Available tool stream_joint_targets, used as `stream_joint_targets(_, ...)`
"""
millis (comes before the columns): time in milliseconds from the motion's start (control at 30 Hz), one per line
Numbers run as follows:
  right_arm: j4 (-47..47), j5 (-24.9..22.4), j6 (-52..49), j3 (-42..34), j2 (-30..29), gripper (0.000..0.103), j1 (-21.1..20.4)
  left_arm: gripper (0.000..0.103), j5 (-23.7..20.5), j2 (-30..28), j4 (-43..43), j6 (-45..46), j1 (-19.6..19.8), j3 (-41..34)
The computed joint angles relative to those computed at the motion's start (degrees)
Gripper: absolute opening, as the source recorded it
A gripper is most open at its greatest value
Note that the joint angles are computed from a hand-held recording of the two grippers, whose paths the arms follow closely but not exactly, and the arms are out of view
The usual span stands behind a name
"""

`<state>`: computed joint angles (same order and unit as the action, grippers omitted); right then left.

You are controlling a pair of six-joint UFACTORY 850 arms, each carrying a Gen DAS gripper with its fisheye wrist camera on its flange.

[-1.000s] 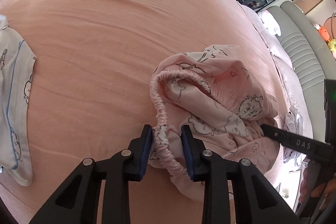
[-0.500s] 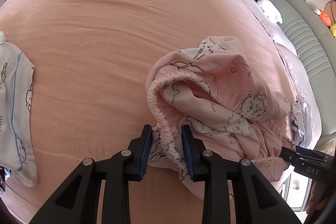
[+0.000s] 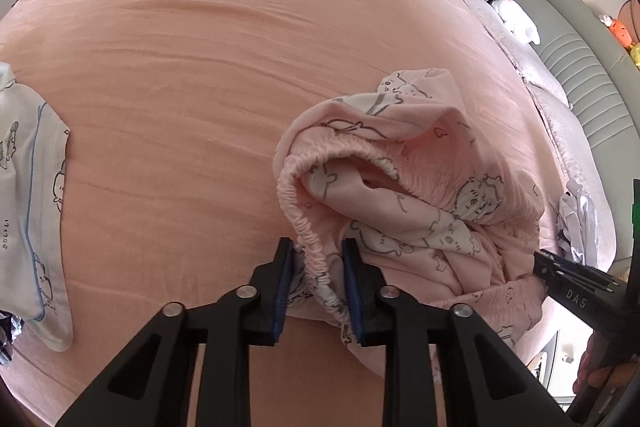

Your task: Fold clothes

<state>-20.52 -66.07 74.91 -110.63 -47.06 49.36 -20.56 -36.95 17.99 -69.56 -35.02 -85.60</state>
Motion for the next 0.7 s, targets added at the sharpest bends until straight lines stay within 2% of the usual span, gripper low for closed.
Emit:
stream_joint_targets(167,-1.7,-3.63,-1.0,-5.64,-1.63,0.02,1.13,0.015,1.34,1.95,3.13,-4.72,-0.06,1.65)
stream_joint_targets(333,-6.21,-3.71,-0.37,-7.42,-0.89,0.02,1.17,0.013,3.94,5.49,7.29,-9.62,0.45,4.02)
stream_joint_targets(400,-8.31,-3.46,-0.34,-7.5,-0.59,0.02,0.96,0.009,2.14,6.67,14.45,-15.58,0.0,3.87)
stream_joint_targets(533,-11.58,-4.15,-0.25,-8.97,-0.11,0.02,1.12,0.009,0.15,10.62,24.8,-22.85,-0.19,5.74)
stream_joint_targets(600,-13.17,-3.0,0.26,-7.35,1.11,0.02,0.8,0.009,-1.38,12.36,27.99,-24.94,-0.29,6.55)
stream_joint_targets(700,-15.83,-3.7,0.16,-9.1,1.14,0.02,1.19,0.009,-2.28,14.44,30.59,-26.5,-0.4,7.63)
